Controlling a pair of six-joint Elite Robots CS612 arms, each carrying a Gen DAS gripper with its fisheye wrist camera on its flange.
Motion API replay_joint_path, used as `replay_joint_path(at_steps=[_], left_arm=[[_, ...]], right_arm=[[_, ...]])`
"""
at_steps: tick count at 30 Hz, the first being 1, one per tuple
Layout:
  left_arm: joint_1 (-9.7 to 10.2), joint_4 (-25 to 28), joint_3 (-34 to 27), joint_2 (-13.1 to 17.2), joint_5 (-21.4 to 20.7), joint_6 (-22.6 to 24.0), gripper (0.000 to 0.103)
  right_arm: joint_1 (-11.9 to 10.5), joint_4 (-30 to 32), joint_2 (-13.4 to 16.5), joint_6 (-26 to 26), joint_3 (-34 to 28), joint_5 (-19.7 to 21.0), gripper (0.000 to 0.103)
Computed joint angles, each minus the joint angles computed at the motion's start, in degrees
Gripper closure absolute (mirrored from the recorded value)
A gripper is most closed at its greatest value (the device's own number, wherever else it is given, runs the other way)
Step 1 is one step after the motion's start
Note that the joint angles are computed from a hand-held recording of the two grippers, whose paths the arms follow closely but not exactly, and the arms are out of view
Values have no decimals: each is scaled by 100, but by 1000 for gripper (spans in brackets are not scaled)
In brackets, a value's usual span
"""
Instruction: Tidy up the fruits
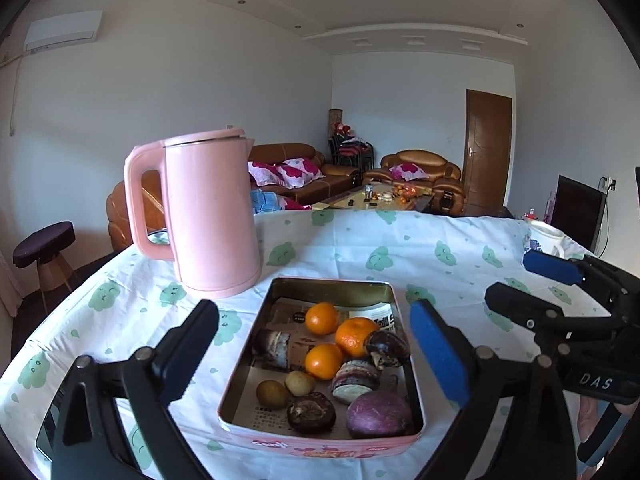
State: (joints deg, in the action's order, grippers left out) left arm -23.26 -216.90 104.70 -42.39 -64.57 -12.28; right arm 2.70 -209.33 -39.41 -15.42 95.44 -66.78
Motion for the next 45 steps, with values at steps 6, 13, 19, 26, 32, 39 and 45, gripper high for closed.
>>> replay_joint_path(at_steps=[6,13,19,26,32,39,45], left_arm=[[-8,73,-13,-1,-9,4,4],[-17,93,-30,12,-6,21,4],[-29,159,-48,24,-14,47,4],[-31,162,-52,25,-3,33,4],[-49,253,-77,24,14,47,2],[-51,274,-87,5,-60,103,0],[-80,251,-70,-25,-80,130,0]], right_arm=[[-14,-15,2,36,1,6,31],[-35,13,-8,48,14,24,31],[-49,15,-23,86,40,28,31],[-62,-42,-23,135,39,11,30],[-88,-96,-25,229,41,-6,25],[-121,-183,-34,304,51,-14,25],[-173,-280,-46,406,77,-40,25]])
